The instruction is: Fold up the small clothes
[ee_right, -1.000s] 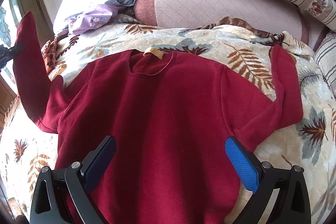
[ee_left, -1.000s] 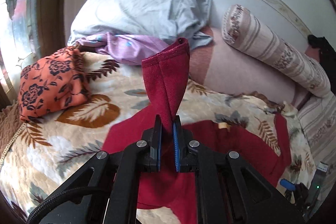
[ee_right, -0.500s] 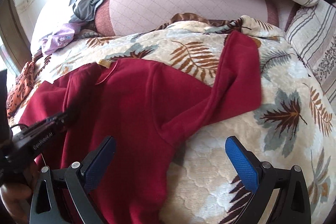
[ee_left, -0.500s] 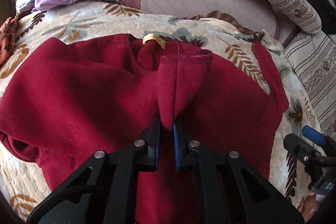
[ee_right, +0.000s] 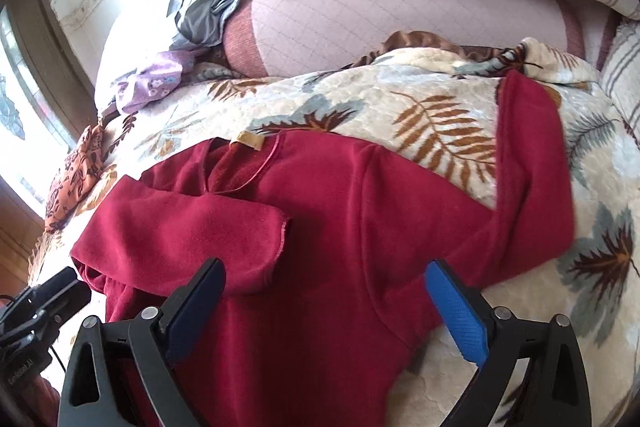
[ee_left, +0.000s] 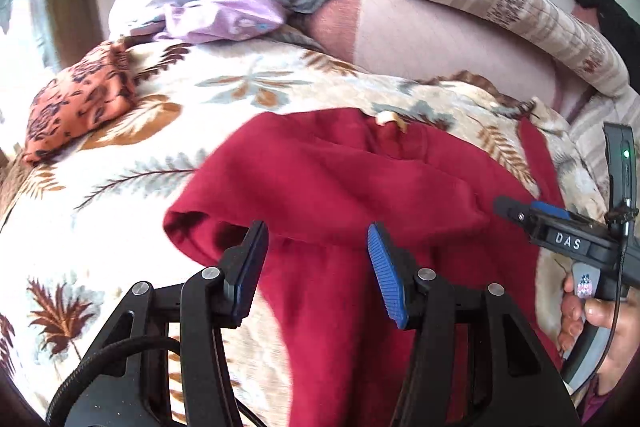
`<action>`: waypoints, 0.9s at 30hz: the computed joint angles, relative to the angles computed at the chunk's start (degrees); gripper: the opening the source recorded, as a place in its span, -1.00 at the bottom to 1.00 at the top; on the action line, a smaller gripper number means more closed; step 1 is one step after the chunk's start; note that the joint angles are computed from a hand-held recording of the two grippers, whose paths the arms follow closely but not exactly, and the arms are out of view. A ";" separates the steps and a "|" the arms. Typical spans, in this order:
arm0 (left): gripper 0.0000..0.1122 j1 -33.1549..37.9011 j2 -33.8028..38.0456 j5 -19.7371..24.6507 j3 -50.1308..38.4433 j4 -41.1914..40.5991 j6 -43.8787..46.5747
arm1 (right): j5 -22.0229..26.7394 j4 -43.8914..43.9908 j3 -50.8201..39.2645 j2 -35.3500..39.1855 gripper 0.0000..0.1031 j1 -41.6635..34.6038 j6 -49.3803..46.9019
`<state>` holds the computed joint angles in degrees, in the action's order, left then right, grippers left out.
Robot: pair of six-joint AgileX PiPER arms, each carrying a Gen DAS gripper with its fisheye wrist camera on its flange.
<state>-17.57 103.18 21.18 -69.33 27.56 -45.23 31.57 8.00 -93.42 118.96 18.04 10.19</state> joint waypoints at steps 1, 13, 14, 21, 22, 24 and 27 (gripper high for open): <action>-0.07 1.29 0.25 -0.26 0.54 3.07 -3.91 | 1.34 -0.45 -2.83 2.08 0.72 0.69 -0.47; -0.08 10.98 2.07 -1.16 1.08 5.22 -11.12 | 7.37 -4.09 -18.65 12.78 -0.92 5.16 -2.79; -0.08 11.20 1.96 -1.17 1.19 4.96 -11.17 | 5.69 -3.11 -16.17 10.54 -0.94 4.90 -3.67; -0.08 11.55 1.04 -2.16 1.95 1.51 -8.69 | -0.26 -4.41 -5.82 0.01 -0.96 0.32 -1.89; -0.08 11.43 0.95 -2.34 1.99 1.16 -8.27 | 1.53 -2.25 -7.02 0.97 -0.94 -0.43 -3.35; -0.08 11.00 1.04 -2.08 1.86 2.02 -8.36 | 5.08 3.19 -9.29 3.33 -0.81 -1.18 -6.70; -0.07 10.95 1.87 -1.27 1.17 1.70 -7.53 | 6.72 6.67 -11.28 7.15 0.02 -0.08 -8.18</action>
